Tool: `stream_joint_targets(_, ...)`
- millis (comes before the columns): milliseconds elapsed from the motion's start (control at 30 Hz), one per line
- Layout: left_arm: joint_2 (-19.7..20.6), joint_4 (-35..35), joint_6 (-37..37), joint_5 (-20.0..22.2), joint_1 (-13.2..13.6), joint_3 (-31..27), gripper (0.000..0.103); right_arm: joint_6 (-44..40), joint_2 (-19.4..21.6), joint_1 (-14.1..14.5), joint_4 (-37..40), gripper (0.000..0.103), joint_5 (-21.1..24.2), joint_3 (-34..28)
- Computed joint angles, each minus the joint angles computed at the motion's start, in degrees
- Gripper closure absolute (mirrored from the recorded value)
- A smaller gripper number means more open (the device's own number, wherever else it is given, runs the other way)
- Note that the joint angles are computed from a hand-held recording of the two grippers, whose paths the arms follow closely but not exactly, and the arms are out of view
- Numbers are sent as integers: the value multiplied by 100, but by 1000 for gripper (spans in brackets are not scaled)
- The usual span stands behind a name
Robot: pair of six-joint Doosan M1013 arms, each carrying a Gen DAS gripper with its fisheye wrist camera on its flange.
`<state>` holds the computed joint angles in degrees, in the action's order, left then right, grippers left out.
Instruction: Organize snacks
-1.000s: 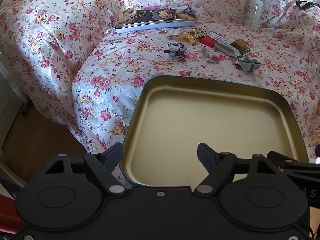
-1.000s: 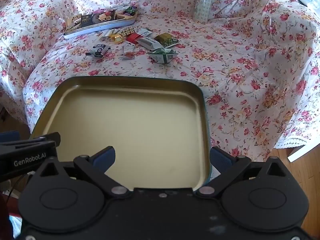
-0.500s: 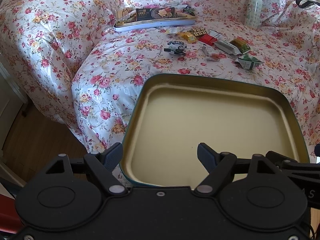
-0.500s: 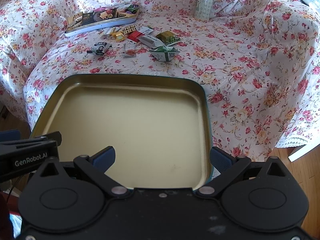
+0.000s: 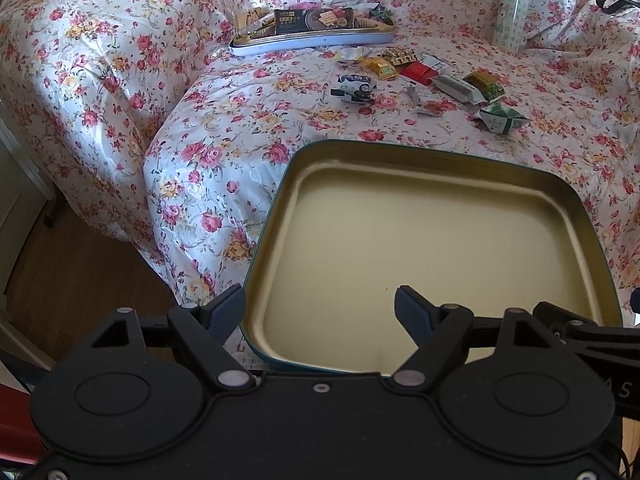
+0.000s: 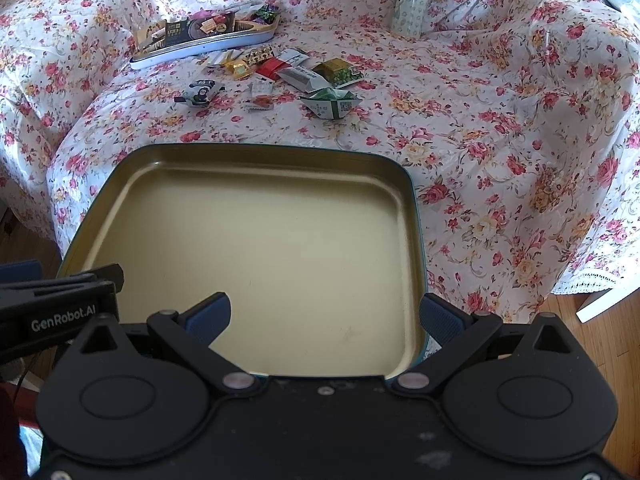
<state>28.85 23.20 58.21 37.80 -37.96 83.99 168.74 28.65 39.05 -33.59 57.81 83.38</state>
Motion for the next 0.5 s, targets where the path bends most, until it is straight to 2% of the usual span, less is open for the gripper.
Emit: stream_joint_targets(500, 23, -30, 30, 59, -3, -33, 21, -35, -13, -15, 27, 0, -20, 14)
